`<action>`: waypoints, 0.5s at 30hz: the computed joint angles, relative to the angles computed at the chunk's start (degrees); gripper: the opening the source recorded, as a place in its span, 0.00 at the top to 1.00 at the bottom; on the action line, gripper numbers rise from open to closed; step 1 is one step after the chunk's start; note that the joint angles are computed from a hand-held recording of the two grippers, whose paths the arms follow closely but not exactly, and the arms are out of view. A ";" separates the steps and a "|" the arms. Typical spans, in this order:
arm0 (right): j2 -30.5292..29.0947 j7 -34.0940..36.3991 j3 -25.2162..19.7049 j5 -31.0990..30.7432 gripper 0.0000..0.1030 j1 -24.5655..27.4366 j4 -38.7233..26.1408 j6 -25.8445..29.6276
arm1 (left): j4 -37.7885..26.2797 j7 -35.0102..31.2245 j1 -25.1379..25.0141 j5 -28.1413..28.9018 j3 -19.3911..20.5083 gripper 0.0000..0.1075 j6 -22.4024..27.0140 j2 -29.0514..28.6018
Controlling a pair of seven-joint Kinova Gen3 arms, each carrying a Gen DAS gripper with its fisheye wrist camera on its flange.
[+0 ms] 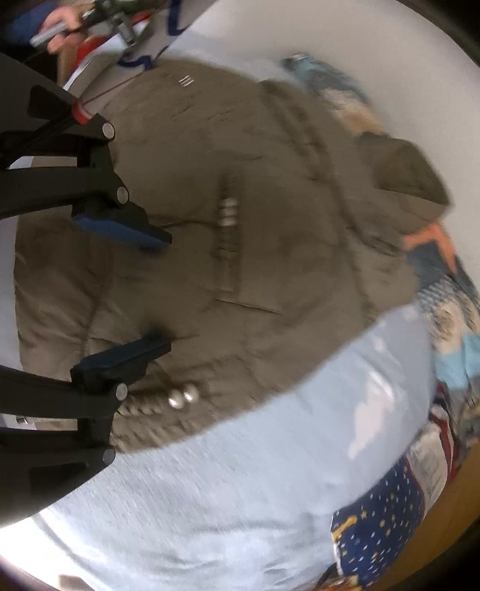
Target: Fold large clothes
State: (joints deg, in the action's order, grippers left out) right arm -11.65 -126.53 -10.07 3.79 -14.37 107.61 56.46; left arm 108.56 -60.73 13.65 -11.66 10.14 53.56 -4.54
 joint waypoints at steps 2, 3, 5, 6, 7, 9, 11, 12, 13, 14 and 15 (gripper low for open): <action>-1.94 0.20 0.42 0.03 0.45 -0.20 0.52 -0.58 | 0.90 -1.38 0.07 3.83 -3.72 0.22 -0.58 -4.46; -4.31 0.09 0.87 -0.72 0.45 0.46 1.01 -1.57 | 1.90 -2.36 0.19 6.16 -6.38 0.22 -1.13 -7.03; -7.73 0.67 1.76 -1.69 0.43 1.61 2.32 -3.06 | 3.25 -5.38 -1.71 10.36 -9.62 0.22 -0.66 -9.73; -9.16 0.40 1.85 -1.54 0.36 2.70 3.03 -3.10 | 3.39 -6.23 -3.01 11.30 -10.00 0.22 -0.21 -9.86; -10.21 -0.37 1.86 -1.25 0.32 4.16 3.91 -2.61 | 4.23 -7.56 -5.37 12.95 -10.52 0.22 0.37 -9.90; -10.82 -0.90 2.95 -2.03 0.31 5.97 5.38 -1.90 | 5.18 -10.85 -9.48 16.45 -10.61 0.22 1.01 -9.30; -11.43 -0.61 4.90 -3.71 0.31 7.27 6.96 -1.64 | 6.89 -14.49 -9.82 20.44 -13.54 0.22 0.81 -8.92; -11.80 -0.04 6.33 -5.31 0.31 8.04 7.90 -1.89 | 7.17 -16.65 -10.14 22.57 -14.47 0.22 1.04 -8.53; -12.05 0.90 7.67 -6.75 0.31 8.06 8.34 -2.05 | 7.57 -17.94 -10.84 24.02 -14.34 0.22 1.02 -8.29; -12.12 2.41 10.07 -9.08 0.31 7.22 9.17 -2.66 | 8.33 -20.16 -10.89 26.34 -15.25 0.22 0.98 -7.98; -11.58 3.70 11.41 -10.65 0.31 6.49 9.53 -3.02 | 8.78 -21.56 -11.43 27.72 -15.08 0.24 0.93 -7.78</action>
State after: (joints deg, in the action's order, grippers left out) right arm -23.24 -122.83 1.34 -6.86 -7.88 117.14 53.44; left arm 117.33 -82.29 2.22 16.06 -4.95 54.49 -12.32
